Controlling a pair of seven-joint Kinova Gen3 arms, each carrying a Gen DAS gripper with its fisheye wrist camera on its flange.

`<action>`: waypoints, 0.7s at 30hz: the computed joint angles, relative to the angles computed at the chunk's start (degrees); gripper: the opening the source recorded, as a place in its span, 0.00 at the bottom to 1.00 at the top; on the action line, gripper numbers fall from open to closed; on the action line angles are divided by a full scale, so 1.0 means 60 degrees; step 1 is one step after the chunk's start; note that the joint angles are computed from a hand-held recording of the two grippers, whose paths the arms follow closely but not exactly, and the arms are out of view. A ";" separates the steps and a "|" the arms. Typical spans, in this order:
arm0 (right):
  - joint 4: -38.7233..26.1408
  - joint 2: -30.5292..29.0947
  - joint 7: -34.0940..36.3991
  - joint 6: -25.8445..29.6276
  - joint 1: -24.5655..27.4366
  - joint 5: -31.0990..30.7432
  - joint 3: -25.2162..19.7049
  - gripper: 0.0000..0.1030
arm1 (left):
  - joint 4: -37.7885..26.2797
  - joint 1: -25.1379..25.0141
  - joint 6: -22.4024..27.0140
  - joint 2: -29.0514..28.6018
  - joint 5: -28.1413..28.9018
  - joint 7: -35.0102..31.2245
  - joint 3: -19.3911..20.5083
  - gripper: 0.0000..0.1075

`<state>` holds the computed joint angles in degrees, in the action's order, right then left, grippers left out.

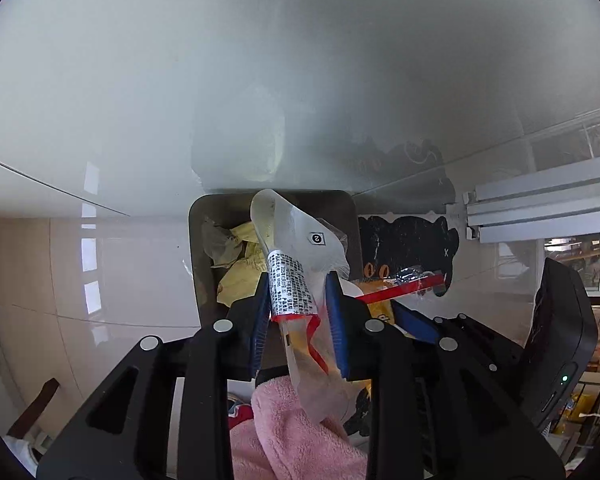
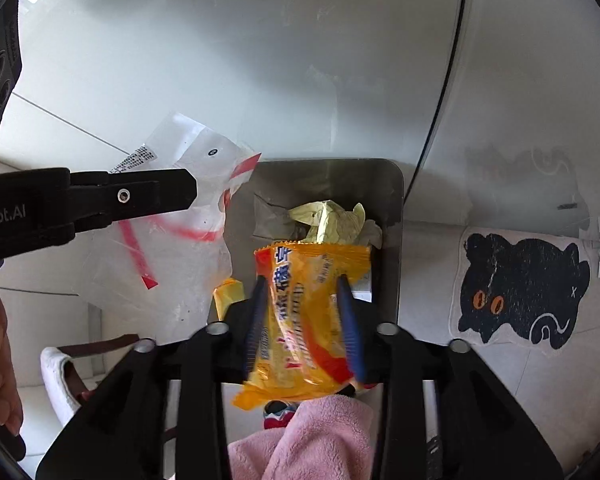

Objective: Collect trash
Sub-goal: 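Carry both items down over the bin and open both tools, then raise both tools back toward the counter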

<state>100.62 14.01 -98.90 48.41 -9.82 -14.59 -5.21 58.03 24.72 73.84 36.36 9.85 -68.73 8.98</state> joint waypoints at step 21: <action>-0.1843 -0.2518 -0.0053 0.3095 0.0266 0.0632 0.0452 0.92 | -0.0664 -0.0442 0.1359 -0.2182 0.0055 0.0195 -0.0023 0.75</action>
<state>89.55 -1.10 -99.21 66.99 -8.23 -10.80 -2.50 54.05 22.07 81.99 23.26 10.18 -67.55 8.84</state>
